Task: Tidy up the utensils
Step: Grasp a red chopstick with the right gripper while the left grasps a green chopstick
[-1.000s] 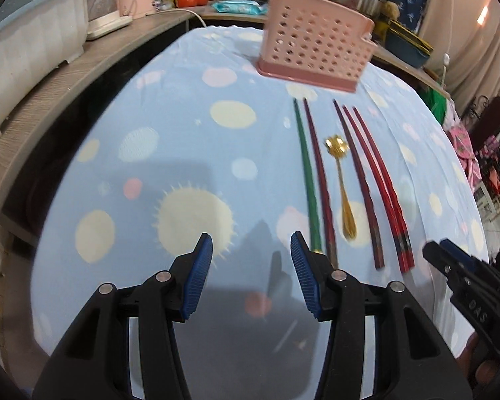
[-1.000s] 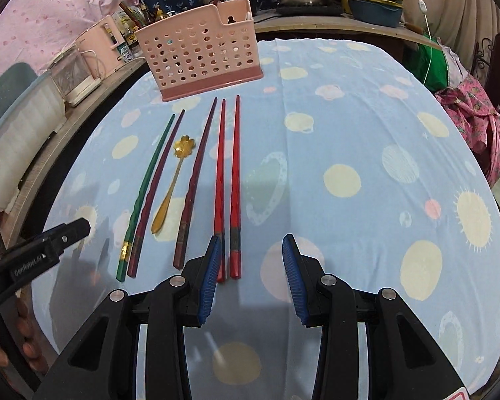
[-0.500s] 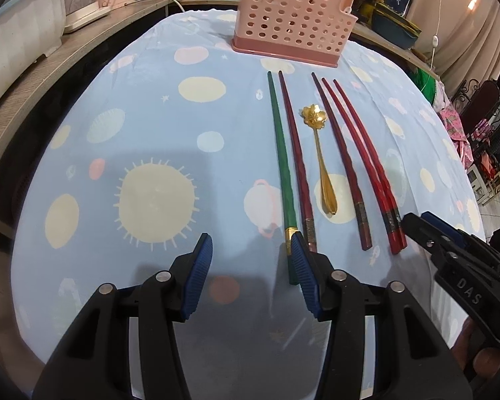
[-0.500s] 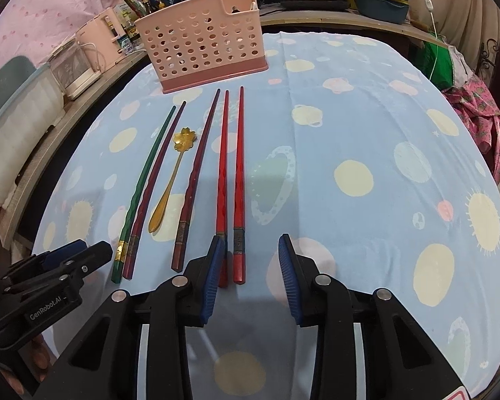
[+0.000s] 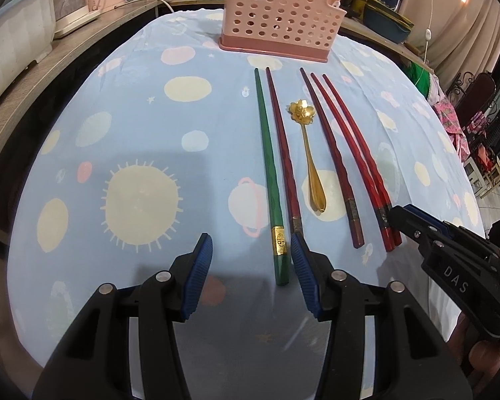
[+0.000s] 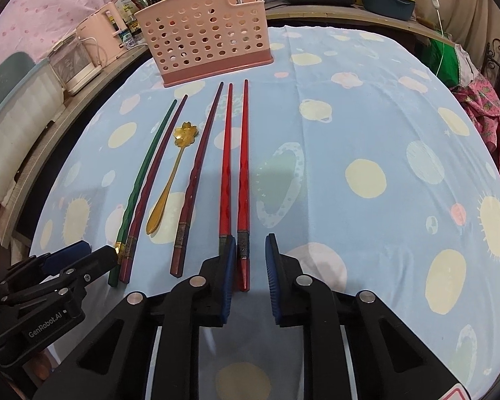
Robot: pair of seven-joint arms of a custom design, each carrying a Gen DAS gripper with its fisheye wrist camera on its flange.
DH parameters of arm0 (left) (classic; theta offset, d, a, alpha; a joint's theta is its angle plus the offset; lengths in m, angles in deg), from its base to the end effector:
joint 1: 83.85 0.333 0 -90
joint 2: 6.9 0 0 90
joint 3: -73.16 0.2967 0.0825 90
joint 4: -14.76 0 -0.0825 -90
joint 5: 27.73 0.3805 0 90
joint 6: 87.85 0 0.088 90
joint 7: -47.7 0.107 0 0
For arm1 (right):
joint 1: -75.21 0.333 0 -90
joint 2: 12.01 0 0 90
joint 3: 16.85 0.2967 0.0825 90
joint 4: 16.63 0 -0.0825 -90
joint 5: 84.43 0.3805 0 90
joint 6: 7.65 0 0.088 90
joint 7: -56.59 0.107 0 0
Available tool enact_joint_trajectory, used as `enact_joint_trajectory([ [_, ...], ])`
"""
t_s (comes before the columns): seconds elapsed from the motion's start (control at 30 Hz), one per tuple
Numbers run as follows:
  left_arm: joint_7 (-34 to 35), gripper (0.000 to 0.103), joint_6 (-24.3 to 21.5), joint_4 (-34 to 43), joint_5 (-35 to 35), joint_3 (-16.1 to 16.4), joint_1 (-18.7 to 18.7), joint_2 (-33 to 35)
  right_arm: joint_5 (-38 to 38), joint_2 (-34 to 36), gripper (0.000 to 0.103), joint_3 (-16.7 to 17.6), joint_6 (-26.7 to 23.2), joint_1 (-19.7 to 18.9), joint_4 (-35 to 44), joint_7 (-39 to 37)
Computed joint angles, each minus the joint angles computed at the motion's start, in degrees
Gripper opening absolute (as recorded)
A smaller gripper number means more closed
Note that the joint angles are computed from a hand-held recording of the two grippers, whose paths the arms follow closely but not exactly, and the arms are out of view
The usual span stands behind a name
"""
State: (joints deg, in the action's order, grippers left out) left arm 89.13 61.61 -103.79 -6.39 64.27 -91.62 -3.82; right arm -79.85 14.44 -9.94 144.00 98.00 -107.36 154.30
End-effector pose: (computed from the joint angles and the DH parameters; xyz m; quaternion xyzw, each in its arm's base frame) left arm 0.5657 -0.1763 0.4412 -0.7707 0.5779 -0.2047 0.1737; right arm 0.6289 0.3403 0.4248 -0.7663 0.5674 -0.0847 0.2894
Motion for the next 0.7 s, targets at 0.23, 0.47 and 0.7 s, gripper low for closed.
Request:
enact_joint_trajectory([
  [0.23, -0.87, 0.046, -1.01, 0.53, 1.72, 0.11, -0.38, 0.72, -0.08, 0.36, 0.016, -0.07, -0.58, 0.01, 0.22, -0.14],
  [0.47, -1.73, 0.04, -1.02, 0.3, 3.8, 0.18, -0.63, 0.67, -0.56, 0.4, 0.016, -0.18, 0.22, 0.18, -0.19, -0.29],
  [0.7, 0.55, 0.012, 1.6, -1.42, 0.42, 0.25, 0.3, -0.23, -0.41, 0.16, 0.008, -0.05, 0.5, -0.01, -0.65, -0.5],
])
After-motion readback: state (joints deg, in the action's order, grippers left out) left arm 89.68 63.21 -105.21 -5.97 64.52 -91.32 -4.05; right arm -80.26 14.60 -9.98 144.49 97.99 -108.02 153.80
